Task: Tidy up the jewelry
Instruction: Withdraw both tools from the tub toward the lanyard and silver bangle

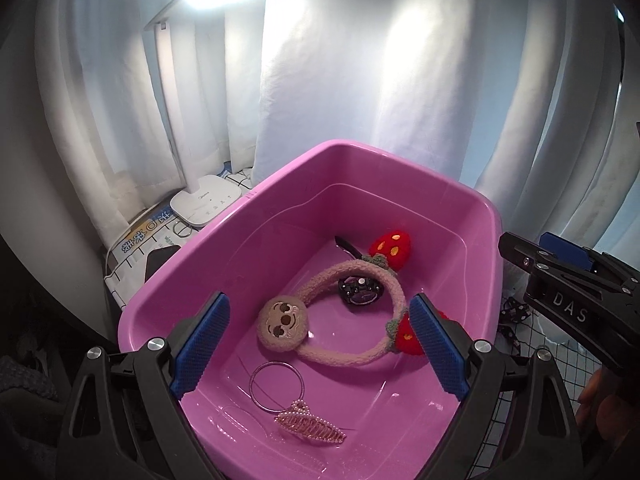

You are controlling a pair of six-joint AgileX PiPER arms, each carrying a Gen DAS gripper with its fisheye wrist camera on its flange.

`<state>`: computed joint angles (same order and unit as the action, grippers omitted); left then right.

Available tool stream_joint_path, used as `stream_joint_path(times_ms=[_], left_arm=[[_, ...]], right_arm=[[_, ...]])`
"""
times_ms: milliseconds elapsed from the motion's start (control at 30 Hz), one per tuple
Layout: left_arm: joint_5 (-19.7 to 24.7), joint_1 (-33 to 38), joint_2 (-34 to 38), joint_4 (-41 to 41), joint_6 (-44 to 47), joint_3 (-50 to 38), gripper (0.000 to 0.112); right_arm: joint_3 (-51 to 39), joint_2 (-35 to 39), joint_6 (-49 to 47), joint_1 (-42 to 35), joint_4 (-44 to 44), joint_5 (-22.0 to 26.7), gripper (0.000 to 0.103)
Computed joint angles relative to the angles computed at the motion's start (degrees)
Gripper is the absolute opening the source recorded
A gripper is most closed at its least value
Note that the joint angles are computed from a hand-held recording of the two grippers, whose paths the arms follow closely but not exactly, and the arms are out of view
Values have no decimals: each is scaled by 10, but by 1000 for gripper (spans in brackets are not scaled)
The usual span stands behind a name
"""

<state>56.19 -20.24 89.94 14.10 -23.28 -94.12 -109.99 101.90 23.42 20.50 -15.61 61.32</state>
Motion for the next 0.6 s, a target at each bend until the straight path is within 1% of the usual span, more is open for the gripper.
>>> stream_joint_path(times_ms=[300, 600], left_arm=[[13, -74, -4, 31, -40, -10, 89], [31, -155, 13, 63, -72, -39, 89]], right_arm=[[122, -104, 18, -35, -18, -32, 53], [216, -186, 6, -96, -2, -55, 53]])
